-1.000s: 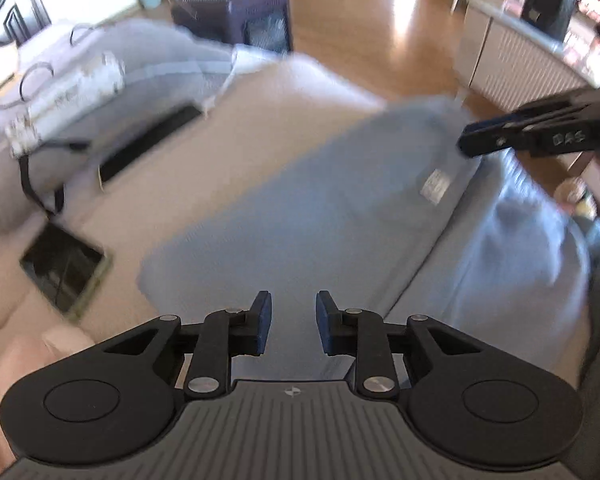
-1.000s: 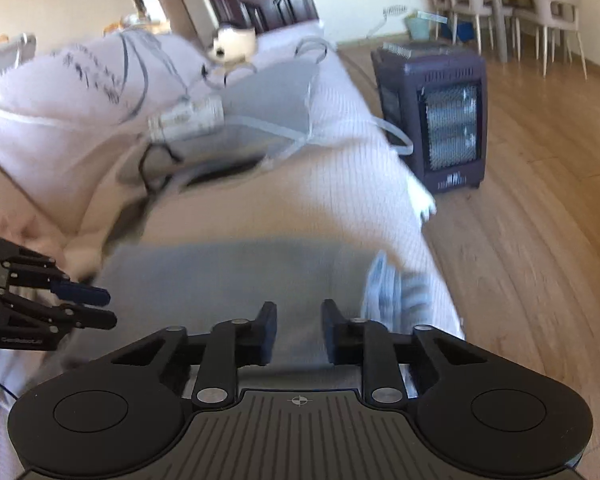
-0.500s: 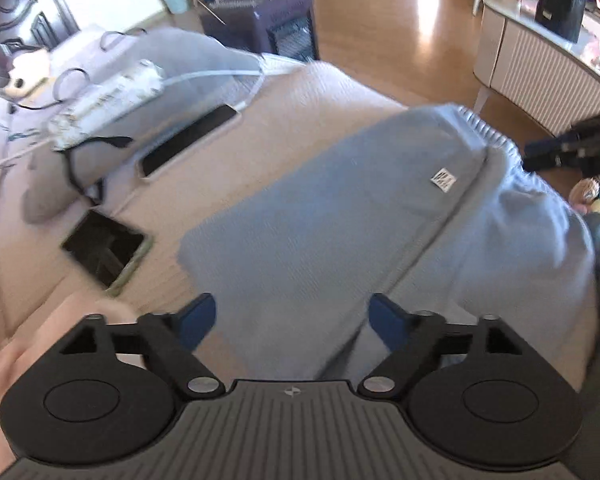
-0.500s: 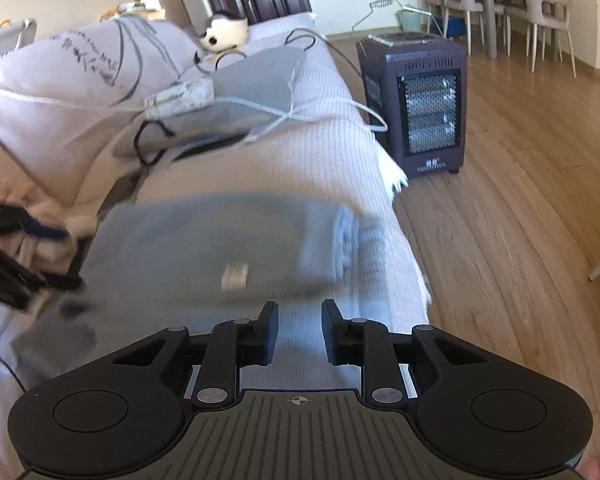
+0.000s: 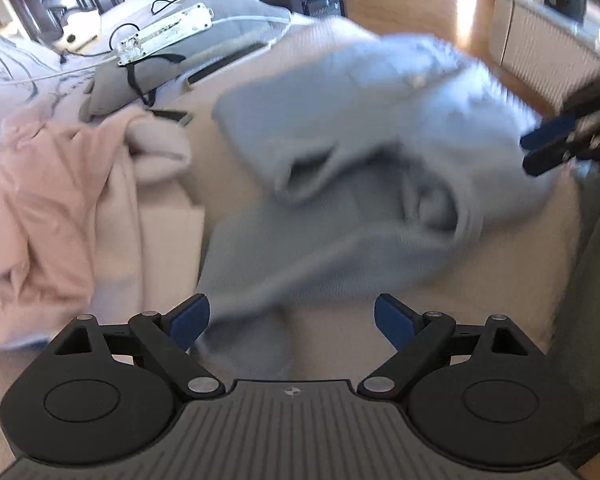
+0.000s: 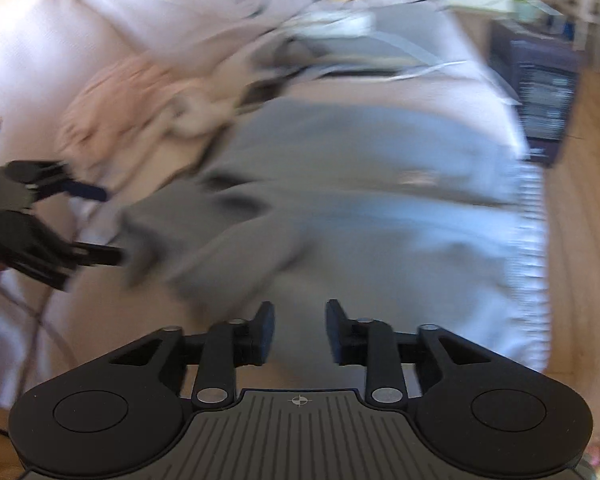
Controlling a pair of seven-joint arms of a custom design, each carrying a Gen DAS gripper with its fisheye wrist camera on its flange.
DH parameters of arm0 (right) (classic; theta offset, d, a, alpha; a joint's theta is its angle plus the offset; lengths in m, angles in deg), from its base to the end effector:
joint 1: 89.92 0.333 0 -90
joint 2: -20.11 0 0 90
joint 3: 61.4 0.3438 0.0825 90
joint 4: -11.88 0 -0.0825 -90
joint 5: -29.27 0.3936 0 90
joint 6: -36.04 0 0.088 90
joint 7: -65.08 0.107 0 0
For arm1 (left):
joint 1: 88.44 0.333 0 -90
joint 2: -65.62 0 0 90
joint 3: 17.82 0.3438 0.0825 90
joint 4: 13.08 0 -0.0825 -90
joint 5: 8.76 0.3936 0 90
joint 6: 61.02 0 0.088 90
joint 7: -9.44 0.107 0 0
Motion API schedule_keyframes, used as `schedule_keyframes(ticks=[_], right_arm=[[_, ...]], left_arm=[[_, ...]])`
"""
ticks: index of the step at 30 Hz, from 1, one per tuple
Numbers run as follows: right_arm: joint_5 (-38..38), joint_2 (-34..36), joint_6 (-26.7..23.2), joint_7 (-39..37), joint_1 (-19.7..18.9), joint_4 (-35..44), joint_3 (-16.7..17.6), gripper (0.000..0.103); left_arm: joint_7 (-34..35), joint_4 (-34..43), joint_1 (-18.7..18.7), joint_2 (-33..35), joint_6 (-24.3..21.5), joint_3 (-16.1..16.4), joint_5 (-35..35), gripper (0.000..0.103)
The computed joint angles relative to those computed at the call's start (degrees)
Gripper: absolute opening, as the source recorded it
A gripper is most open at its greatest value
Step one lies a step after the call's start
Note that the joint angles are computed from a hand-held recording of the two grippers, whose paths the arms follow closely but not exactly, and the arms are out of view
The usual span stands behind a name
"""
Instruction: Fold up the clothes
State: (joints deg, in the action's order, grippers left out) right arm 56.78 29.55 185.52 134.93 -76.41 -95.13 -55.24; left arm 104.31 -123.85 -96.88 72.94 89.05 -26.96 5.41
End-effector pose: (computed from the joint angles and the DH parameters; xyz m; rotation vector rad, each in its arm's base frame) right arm 0.6241 0.2082 0.5137 -2.0253 1.4266 -0.1765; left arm 0.6120 -0.1952 0.5073 -1.2694 2.3048 -0.4539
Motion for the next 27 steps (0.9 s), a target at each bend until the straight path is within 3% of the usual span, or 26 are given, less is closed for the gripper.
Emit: schedule_keyframes(ticks=[2,11,12,13,14,16,20,27], right_arm=[[1.2,0.9,-1.3,-1.8,0.3,0.9,1.0,0.047],[3.3,9.2,-4.9,2.0,1.3,8.2,3.2,0.048],[3.3,9.6,-5.2,1.9,1.2,8.6,3.3,0.048],[3.1,9.8,-5.2,2.2,1.3,8.7,3.2,0.045],[3.1,10.0,-5.0,2.5,1.2,8.9,3.2,0.034],[2.2,10.2,-4.1,3.0,1.3,9.0,2.9,0.019],[5.4,8.4,-0.1,0.0,-0.3,7.3,4.0,0.013],[5.9,11.4,4.6,-0.1,-0.9,14.5,3.5,0.013]], left_arm=[[-1.4,-2.3,-0.3,-0.9,0.9,0.5,2.9,0.09],[-4.0,-2.7,1.4,3.2,3.2,1.4,1.8,0.089],[-3.3,-2.4,1.9,3.6,3.5,1.1,0.1,0.086],[-2.5,-2.2,2.3,4.0,3.7,0.8,-1.7,0.072],[-1.8,-2.0,2.7,4.3,3.9,0.6,-3.5,0.041],[0.3,-1.6,3.8,4.6,3.9,-0.3,-8.2,0.016],[9.0,-1.4,4.7,0.9,4.1,-1.9,-14.4,0.014],[13.6,10.4,3.3,2.9,1.6,-0.1,-11.1,0.012]])
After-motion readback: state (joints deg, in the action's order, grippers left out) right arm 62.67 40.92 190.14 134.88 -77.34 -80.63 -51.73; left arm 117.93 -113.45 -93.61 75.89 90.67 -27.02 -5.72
